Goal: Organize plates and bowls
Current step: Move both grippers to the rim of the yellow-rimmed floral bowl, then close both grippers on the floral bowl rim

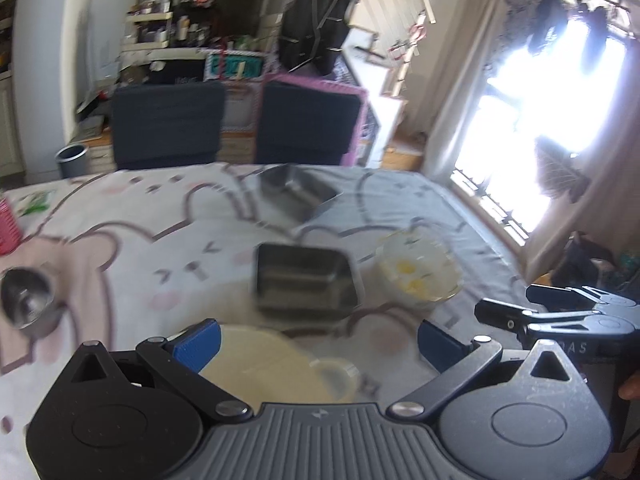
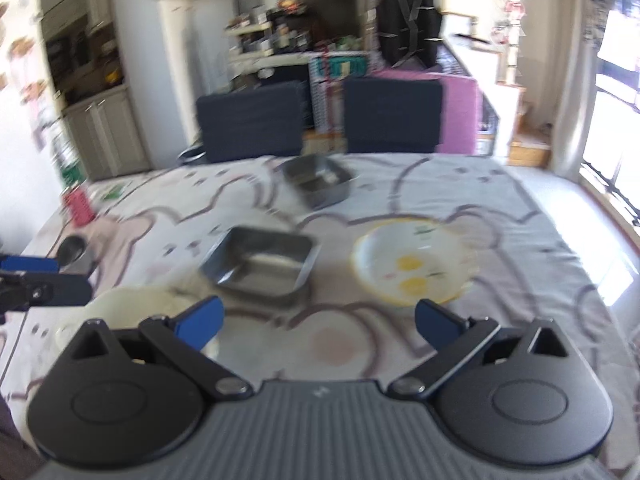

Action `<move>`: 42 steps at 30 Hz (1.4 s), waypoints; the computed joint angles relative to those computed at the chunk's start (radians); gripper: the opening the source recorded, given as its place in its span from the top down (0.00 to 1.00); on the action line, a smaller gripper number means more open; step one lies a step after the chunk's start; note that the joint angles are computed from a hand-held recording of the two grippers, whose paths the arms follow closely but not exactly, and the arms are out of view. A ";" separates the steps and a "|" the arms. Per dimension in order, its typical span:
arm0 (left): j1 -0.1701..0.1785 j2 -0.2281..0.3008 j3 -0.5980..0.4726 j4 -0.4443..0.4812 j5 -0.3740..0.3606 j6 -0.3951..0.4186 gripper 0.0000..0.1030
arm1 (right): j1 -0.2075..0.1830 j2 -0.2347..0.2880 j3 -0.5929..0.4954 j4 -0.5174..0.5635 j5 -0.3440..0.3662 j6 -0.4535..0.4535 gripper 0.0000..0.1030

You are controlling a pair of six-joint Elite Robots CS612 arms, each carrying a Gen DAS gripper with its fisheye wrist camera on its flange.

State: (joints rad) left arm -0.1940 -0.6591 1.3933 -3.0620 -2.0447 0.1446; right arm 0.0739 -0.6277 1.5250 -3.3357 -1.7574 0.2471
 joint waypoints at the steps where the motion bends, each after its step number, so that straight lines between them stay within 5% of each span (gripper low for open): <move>1: -0.006 0.001 -0.004 0.002 -0.011 -0.004 0.00 | -0.007 -0.006 0.009 -0.010 -0.013 0.010 0.00; 10: -0.070 0.033 -0.058 0.022 -0.061 -0.026 0.00 | -0.073 -0.019 0.030 -0.031 -0.081 0.059 0.00; 17: -0.105 0.097 -0.160 0.116 -0.051 -0.138 0.03 | -0.120 0.046 -0.043 -0.026 -0.114 0.083 0.00; 20: -0.115 0.130 -0.217 0.181 -0.059 -0.167 0.20 | -0.132 0.081 -0.093 0.011 -0.111 0.094 0.00; 23: -0.122 0.163 -0.271 0.230 -0.066 -0.202 0.33 | -0.154 0.099 -0.134 0.082 -0.024 0.080 0.01; 29: -0.144 0.209 -0.351 0.289 0.010 -0.177 0.40 | -0.173 0.138 -0.225 0.212 0.087 0.112 0.26; 31: -0.147 0.225 -0.380 0.309 0.023 -0.170 0.40 | -0.174 0.151 -0.253 0.265 0.100 0.117 0.29; 36: -0.147 0.260 -0.443 0.349 0.031 -0.164 0.40 | -0.176 0.177 -0.302 0.364 0.101 0.114 0.53; 42: -0.151 0.290 -0.492 0.368 0.023 -0.152 0.42 | -0.191 0.178 -0.299 0.408 0.129 0.108 0.65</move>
